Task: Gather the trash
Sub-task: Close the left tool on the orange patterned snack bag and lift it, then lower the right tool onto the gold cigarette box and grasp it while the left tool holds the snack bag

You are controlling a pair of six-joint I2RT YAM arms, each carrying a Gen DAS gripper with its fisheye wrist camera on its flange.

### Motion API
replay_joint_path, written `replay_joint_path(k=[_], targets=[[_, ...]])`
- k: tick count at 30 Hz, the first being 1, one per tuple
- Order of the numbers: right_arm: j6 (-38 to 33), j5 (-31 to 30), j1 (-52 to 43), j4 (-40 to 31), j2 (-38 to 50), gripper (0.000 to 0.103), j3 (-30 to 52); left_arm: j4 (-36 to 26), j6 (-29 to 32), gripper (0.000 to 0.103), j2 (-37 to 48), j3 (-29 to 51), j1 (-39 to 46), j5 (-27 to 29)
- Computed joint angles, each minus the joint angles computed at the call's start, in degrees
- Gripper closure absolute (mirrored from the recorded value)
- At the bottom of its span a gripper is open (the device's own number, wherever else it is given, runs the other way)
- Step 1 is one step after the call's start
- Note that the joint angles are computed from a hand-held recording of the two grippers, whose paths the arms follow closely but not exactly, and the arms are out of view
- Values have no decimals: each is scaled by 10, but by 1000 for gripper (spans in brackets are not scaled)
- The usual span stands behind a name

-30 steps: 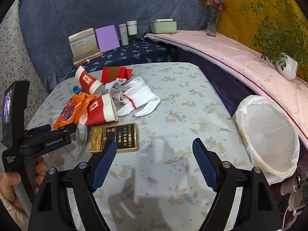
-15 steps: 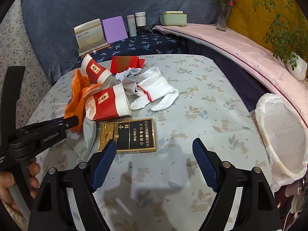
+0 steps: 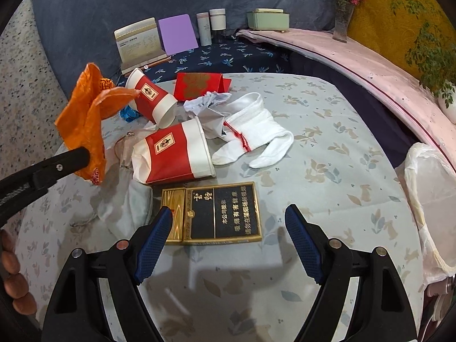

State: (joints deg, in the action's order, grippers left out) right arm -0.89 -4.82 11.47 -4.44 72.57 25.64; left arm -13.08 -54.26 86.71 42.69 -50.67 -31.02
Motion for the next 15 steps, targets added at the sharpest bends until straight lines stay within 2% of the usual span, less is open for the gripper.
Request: replay_joint_path(k=[6,8,15], targets=[[12,6,28,22,50,26,29,2,-6,83,-12,-10,5,4],[14,-2,38,23,61,30,34,3,-9,83,-11,-13,4,5],[23,66,93,73,101,30,21,7,-12,83,-4,-13,3,10]])
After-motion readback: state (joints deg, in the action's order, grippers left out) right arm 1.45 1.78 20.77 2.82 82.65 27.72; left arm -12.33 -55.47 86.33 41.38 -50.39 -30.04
